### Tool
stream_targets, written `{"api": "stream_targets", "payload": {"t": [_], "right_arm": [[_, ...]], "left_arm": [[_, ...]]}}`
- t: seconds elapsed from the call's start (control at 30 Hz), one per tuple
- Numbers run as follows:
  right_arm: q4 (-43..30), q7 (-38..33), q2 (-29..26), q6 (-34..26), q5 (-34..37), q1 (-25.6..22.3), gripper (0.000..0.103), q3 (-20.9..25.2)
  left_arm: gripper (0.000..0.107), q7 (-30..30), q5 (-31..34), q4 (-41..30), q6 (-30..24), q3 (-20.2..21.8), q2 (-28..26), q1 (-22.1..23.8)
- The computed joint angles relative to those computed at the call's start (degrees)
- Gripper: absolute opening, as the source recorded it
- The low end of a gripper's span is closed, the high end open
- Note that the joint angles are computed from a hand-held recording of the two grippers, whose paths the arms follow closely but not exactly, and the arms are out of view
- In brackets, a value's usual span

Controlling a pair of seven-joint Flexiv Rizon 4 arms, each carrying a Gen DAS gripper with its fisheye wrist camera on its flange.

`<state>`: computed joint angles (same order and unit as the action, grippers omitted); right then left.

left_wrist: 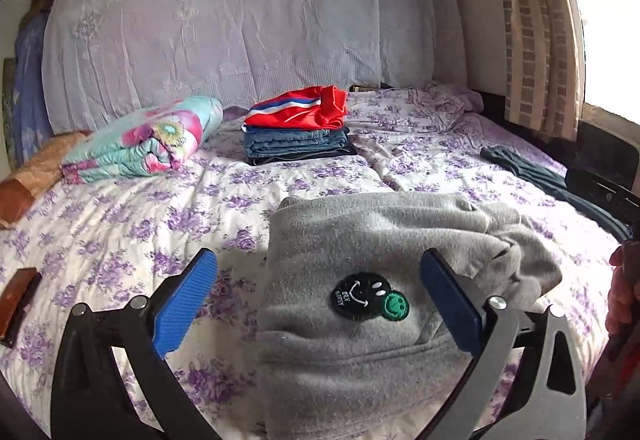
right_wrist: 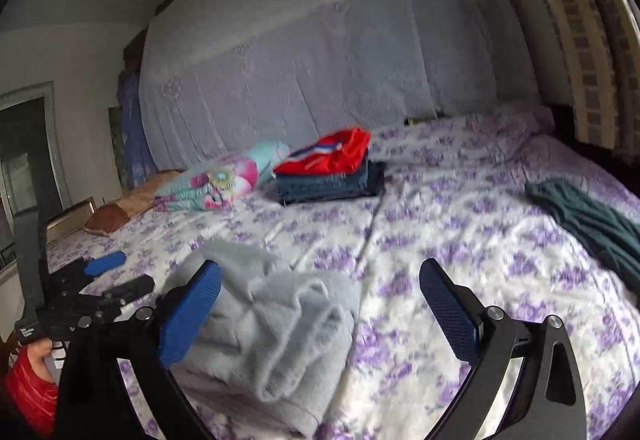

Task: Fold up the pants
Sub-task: 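Lift the folded sweatpants with both tools and carry toward the jeans stack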

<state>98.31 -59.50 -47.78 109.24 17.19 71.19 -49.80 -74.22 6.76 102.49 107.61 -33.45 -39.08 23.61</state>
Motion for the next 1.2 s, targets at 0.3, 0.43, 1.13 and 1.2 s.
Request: {"api": "stream_targets", "payload": {"t": [0.3, 0.43, 1.13, 1.2], "right_arm": [[-20.6, -31.2, 2.8, -28.7, 27.1, -20.4, 0.099, 26.0], [-22.0, -41.6, 6.6, -30.0, 38.2, -33.7, 0.099, 44.4], [-20.3, -33.3, 2.5, -14.0, 19.8, -32.1, 0.063, 48.5], [-18.5, -33.6, 3.2, -12.1, 20.4, -26.8, 0.063, 42.0]], "left_arm": [[0.099, 8.6, -14.8, -4.4, -25.7, -20.4, -14.4, 14.4], [0.098, 10.6, -13.6, -1.9, -27.0, -26.2, -17.2, 19.3], [0.074, 28.0, -25.1, 4.9, -18.7, -29.2, -14.0, 18.6], [0.067, 27.2, -22.9, 5.4, -16.4, -30.2, -14.4, 19.3]]}}
